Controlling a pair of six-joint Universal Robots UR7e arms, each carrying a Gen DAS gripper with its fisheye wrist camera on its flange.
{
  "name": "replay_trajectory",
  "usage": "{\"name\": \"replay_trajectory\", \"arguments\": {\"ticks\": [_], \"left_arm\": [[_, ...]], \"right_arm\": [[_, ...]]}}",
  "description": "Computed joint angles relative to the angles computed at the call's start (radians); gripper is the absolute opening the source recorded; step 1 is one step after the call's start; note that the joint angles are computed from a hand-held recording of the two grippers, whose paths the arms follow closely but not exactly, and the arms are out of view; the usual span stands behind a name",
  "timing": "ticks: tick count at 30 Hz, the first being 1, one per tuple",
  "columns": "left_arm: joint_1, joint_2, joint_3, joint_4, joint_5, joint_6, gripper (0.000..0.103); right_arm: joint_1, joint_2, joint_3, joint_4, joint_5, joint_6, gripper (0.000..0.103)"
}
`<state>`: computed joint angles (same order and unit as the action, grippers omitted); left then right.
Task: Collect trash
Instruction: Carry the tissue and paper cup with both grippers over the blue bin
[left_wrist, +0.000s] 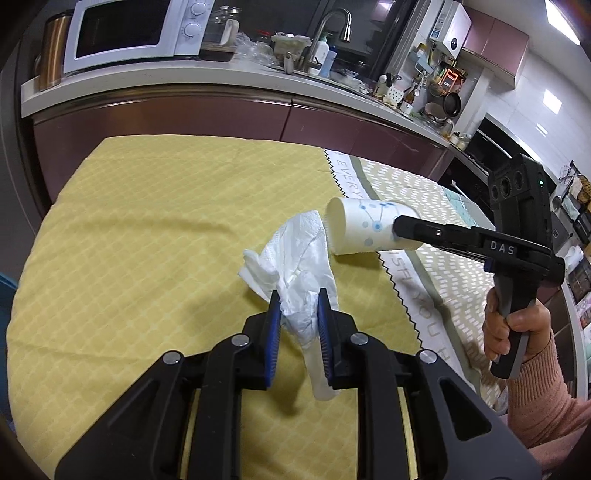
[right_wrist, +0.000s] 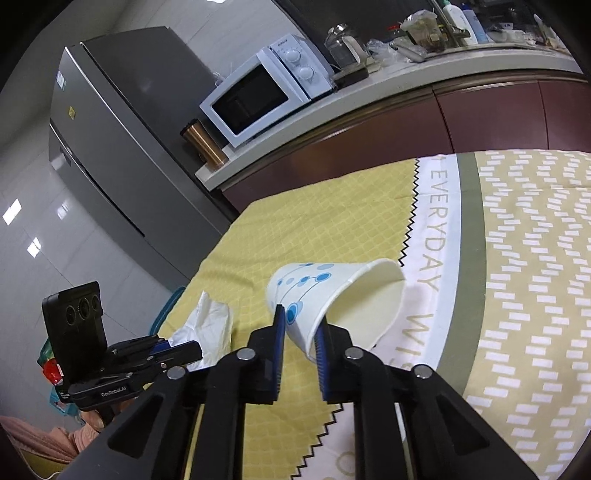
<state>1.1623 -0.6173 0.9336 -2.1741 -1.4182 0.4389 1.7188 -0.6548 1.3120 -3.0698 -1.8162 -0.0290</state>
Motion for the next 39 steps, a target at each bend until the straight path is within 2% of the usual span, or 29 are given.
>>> {"name": "replay_trajectory", "arguments": {"ticks": [3,8,16,27,39], "left_arm": [[0.001,-0.012,0.017,-0.026,0.016,0.008,0.019],[0.008,-0.029,0.026,-0.031,0.017,0.004,0.019],[0.017,-0.069,0.061,-0.068,0.028,0.006,0.019],[0.038,-0.123,0.085,-0.105,0.047,0.009,0.019],[0.065,-0.168,0.098,-0.123,0.063,-0.005,0.019]], "right_arm": [[0.009,0.004,0.004,-0.033,-0.008,-0.006,0.004],[0.022,0.012,0.004,-0.061,-0.015,-0.009,0.004],[0.043,0.036,-0.013,-0.072,0.023,-0.012,0.004],[0.077,0.123,-0.126,-0.003,0.066,-0.038,0.004],[0.103,0.218,-0.276,0.125,0.111,-0.074,0.004]]}}
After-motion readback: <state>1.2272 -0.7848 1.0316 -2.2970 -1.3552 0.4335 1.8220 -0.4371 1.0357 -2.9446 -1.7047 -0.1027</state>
